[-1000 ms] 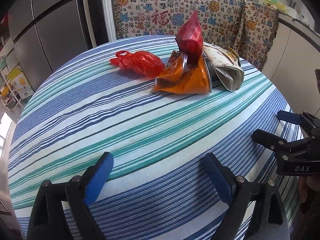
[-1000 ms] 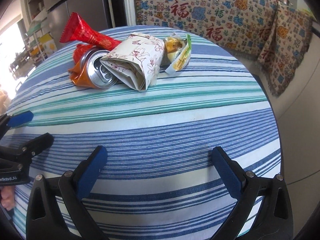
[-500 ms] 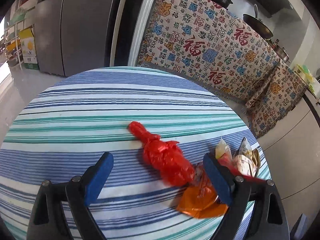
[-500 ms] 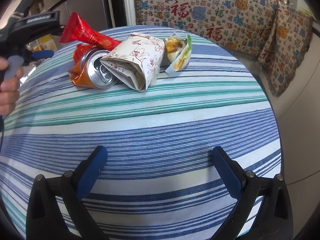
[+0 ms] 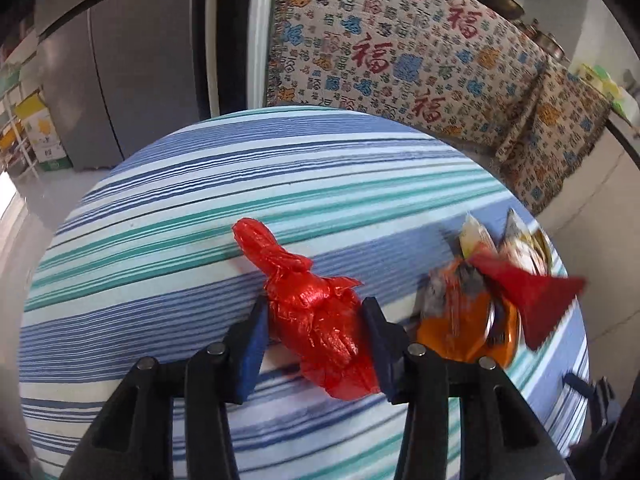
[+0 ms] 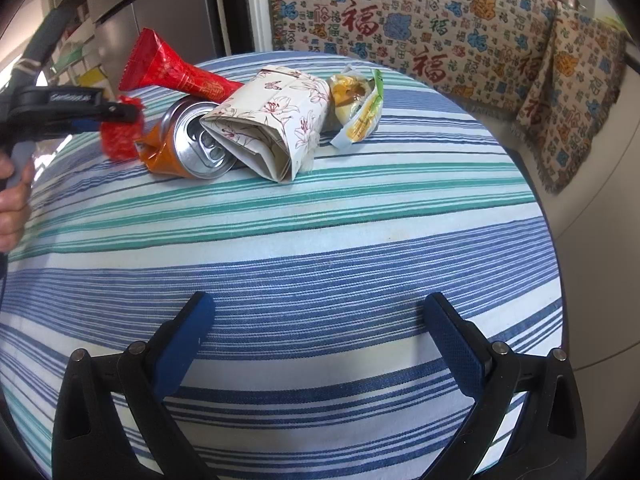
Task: Collect trash
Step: 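Grasp the red plastic bag with the left tool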
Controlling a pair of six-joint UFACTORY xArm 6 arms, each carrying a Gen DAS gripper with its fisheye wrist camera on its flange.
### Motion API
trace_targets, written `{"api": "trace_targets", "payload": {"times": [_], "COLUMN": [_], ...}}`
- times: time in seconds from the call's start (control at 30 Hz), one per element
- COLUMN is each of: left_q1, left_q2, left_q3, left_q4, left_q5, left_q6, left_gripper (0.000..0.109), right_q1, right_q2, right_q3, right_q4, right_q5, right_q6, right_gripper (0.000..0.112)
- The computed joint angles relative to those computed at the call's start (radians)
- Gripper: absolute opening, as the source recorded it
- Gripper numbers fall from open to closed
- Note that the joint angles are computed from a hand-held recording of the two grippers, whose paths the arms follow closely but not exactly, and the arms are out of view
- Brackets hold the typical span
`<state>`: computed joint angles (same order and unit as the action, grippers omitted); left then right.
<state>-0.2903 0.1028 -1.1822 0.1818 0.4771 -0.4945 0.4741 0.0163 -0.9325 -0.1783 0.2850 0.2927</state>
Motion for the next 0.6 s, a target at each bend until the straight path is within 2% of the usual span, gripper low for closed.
{"api": "trace_targets", "payload": {"times": [0.13,0.23,0.33,0.4,0.47,0.53,0.6], "left_q1": [-0.048,-0.106,-0.153,-0.174,-0.184,-0.187,-0.185], "left_q2": [-0.164,-0.248,-0.275,-0.271,-0.256,-0.248,-0.260], "left_q3": [0.143,0.238,0.300,0.319,0.322,0.329,0.351], "left_q4": [-0.083,-0.068,-0.044,0.037,0.118,0.136,0.154], "left_q5": [0.074,0.084,0.047,0.026,0.020,0.012,-0.014], "left_q6": [0.209,0.244,0.205,0.128,0.046,0.008,-0.031], "left_gripper": [0.046,0.048,0.054,0.061,0.063,0.063,0.065], "right_q1": [-0.001,-0.001,-0.003,-0.010,-0.029,-0.059,-0.083], "right_q2": [0.000,-0.001,0.000,-0.010,-0.017,-0.005,0.026], "right_q3": [0.001,0.002,0.005,0.024,0.036,0.017,-0.037], "right_q4": [0.002,0.003,0.025,0.104,0.167,0.178,0.248], "right_q5": [-0.001,-0.002,-0.013,-0.048,-0.075,-0.090,-0.094], "right_q6": [-0.002,-0.004,-0.018,-0.063,-0.086,-0.072,-0.111], "right_gripper": [0.103,0.103,0.102,0.102,0.102,0.102,0.098]}}
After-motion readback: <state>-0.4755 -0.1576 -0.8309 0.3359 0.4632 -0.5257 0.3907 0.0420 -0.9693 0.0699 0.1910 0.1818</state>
